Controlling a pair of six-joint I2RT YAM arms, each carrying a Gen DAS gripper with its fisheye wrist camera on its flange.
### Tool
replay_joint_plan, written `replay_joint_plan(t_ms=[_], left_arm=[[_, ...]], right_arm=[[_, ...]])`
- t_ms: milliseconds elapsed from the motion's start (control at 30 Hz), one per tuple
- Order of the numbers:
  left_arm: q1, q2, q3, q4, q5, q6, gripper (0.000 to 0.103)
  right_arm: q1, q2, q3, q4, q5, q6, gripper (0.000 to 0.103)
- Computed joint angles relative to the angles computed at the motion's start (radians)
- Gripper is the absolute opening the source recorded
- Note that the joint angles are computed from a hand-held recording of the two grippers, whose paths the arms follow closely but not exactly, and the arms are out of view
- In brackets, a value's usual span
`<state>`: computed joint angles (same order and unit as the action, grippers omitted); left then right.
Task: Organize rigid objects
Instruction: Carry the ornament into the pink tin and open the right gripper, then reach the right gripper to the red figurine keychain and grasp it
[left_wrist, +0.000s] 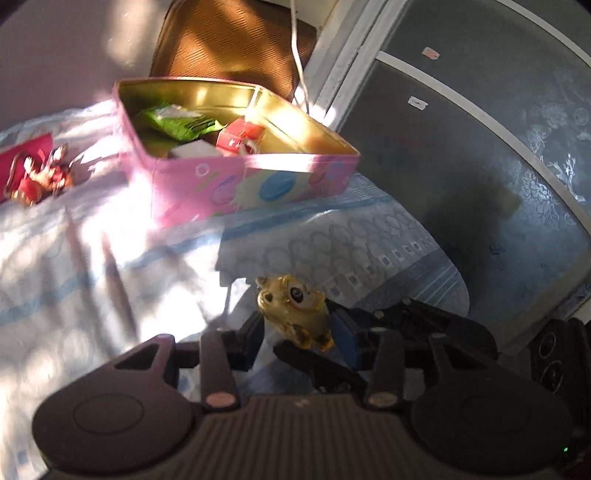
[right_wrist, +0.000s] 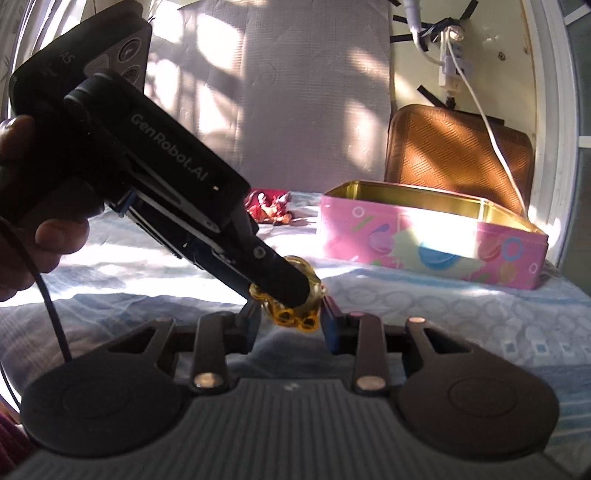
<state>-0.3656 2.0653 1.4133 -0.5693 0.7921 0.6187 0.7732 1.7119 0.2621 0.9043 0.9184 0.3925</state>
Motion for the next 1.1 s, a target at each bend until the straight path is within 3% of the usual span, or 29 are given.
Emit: replay_joint_plan(t_ms=[133,267,367,400,433,467,600,700,833,967,1100], left_arm=[[-0.099,0.094,0.203,0.051,-0.022,-0.097,0.043],[-0.160,0.238,0.447,0.059,-0.021,-0.234,0.042],[-0.200,0.343,0.596,0.085,-0.047,-0.308,0.045],[-0.211,0.375,0.636,0.094,-0.060,-0.322,0.052],[-0.223,0.407,0.675,0.101,-0.089,-0.343,0.058],[-0.228,0.421,0.685,0.117,-0.113,-0.359,0.058],[-0.183,0.392,0.589,0.212,-0.053,-0.404,0.060],[-0.128,0.305,0.423,0.349,-0.032,-0.407,0.060],[-0.016,0.221,0.252,0.442,-0.013,-0.382,0.061],[0.124,0.218,0.176,0.461,-0.052,-0.368,0.061],[0.243,0.285,0.202,0.488,-0.179,-0.396,0.061]], right_arm=[[-0.225,-0.050,-0.015,0.106,-0.095,-0.190,0.037],[-0.443,-0.027,0.019,0.191,-0.223,-0.283,0.037],[-0.597,0.002,0.071,0.178,-0.348,-0.262,0.037],[-0.634,0.023,0.088,0.182,-0.370,-0.253,0.037],[-0.661,0.053,0.120,0.171,-0.369,-0.229,0.038],[-0.674,0.072,0.139,0.160,-0.349,-0.206,0.038],[-0.656,0.114,0.098,0.246,-0.300,-0.152,0.042],[-0.592,0.128,0.057,0.333,-0.221,-0.180,0.042],[-0.539,0.130,0.028,0.397,-0.222,-0.181,0.042],[-0.470,0.109,0.056,0.365,-0.249,-0.191,0.042],[-0.422,0.100,0.159,0.210,-0.374,-0.164,0.042]])
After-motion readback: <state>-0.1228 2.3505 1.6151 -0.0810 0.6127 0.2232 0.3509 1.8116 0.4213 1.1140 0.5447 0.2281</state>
